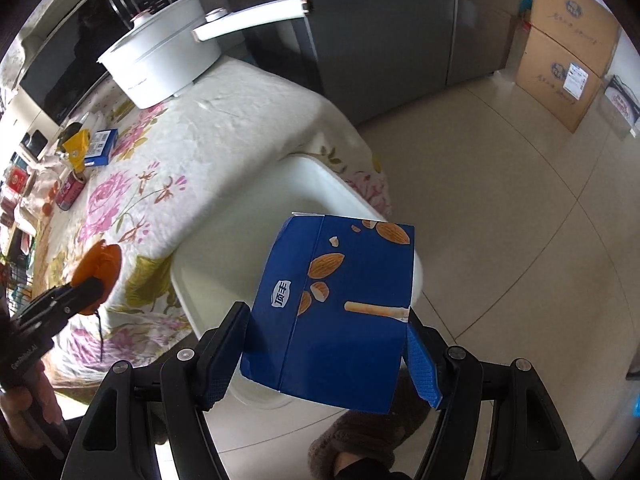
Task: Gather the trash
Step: 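Release the orange peel into the bin with the left tool while the right tool drops the blue box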
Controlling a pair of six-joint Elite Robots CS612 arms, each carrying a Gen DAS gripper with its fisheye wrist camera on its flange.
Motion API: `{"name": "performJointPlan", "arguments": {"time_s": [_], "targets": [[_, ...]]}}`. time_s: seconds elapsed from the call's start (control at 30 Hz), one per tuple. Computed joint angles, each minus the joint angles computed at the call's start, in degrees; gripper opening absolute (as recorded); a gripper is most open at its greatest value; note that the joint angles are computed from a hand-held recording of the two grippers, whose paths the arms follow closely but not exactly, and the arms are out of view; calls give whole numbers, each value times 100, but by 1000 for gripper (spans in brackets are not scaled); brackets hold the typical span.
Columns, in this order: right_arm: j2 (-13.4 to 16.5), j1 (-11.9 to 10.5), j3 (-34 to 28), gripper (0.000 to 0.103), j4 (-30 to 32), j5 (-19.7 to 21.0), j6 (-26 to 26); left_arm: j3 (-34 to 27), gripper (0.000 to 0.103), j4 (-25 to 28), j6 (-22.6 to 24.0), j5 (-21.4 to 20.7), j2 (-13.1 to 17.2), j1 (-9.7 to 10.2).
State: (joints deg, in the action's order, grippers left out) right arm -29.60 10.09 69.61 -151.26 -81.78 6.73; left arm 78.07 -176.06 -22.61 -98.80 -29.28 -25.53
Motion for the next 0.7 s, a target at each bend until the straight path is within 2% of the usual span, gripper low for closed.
{"name": "performJointPlan", "arguments": {"time_s": [0.2,0.27,0.33,0.37,0.4,0.53,0.7], "targets": [[-9,-80,39,74,-18,16,40,-309,31,75,176,12,200,-66],[-5,-94,33,74,-12,26,42,-302,34,14,187,273,205,-104],[-5,-107,32,74,-12,37,40,-301,53,-16,165,433,210,-126],[-3,-111,25,74,-9,42,41,-273,70,-9,105,579,187,-139],[-7,-116,33,74,-17,47,38,-264,77,-47,56,720,184,-157],[12,-107,-9,74,-8,49,36,-159,83,107,7,901,76,-149],[37,-57,-83,74,39,44,5,-52,84,279,-57,1076,-11,-120]]}}
